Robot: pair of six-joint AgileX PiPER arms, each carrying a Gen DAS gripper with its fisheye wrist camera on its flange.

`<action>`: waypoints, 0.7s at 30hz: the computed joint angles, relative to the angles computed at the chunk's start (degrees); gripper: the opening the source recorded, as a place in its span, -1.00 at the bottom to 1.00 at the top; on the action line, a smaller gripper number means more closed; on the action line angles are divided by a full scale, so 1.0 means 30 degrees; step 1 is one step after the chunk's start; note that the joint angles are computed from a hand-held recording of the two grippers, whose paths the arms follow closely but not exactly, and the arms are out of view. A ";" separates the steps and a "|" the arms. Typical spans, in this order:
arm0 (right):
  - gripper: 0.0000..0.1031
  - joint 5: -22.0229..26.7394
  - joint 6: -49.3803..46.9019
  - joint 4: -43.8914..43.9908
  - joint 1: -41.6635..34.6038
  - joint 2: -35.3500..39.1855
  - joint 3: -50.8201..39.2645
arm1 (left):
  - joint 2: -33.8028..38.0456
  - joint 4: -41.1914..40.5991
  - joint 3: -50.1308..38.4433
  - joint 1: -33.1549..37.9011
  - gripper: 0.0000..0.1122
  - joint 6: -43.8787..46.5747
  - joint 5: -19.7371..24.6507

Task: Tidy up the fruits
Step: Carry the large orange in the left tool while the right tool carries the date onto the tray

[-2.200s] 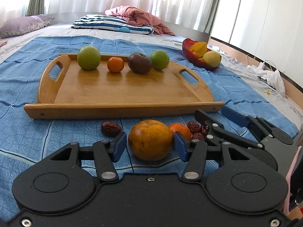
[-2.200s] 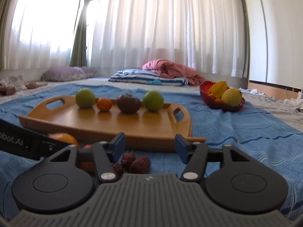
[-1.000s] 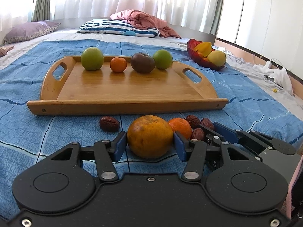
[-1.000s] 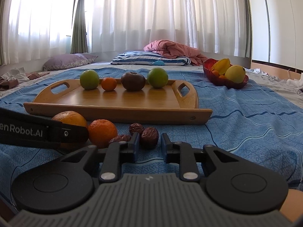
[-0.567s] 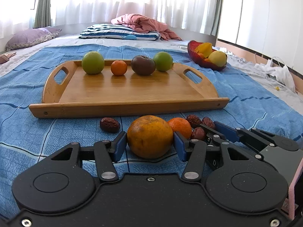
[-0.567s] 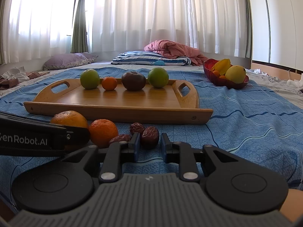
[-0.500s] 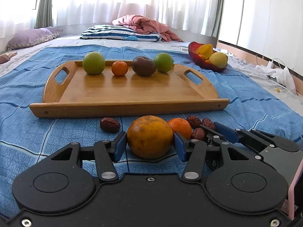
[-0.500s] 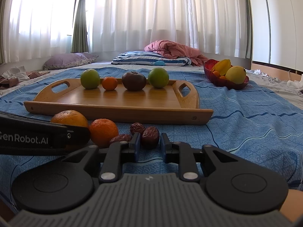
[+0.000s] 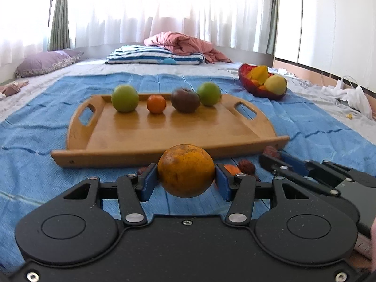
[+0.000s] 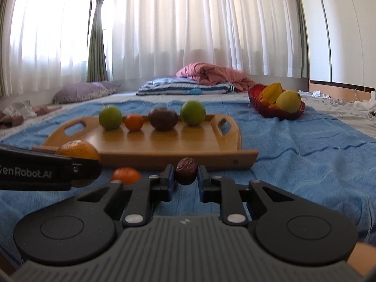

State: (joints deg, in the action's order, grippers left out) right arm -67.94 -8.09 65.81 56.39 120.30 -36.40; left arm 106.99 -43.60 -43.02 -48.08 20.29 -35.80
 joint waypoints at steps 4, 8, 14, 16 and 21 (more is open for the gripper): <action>-0.53 -0.0057 -0.0275 -0.1078 -0.1038 -0.0813 0.0017 | -0.0358 -0.0273 -0.0604 0.0729 -0.10 0.0911 0.0231; -0.53 0.0375 -0.0945 -0.2824 -0.2866 -0.1735 -0.0519 | -0.0497 -0.0408 -0.1567 0.1696 -0.10 0.1659 0.0732; -0.53 0.2343 -0.2575 -0.4021 -0.5204 -0.2555 -0.2095 | -0.0411 -0.0293 -0.3420 0.3609 -0.10 0.2397 0.2275; -0.53 0.2755 -0.2855 -0.4180 -0.5595 -0.2566 -0.2424 | -0.0175 -0.0402 -0.4177 0.4332 -0.10 0.2638 0.2971; -0.53 0.6393 -0.3889 -0.4801 -0.7909 -0.2457 -0.4418 | 0.1133 -0.1612 -0.6693 0.5941 -0.10 0.4297 0.4974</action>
State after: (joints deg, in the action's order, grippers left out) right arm -48.76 -19.76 51.40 32.66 112.93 -49.66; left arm 110.39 -48.43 -63.10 -30.25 33.18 -20.88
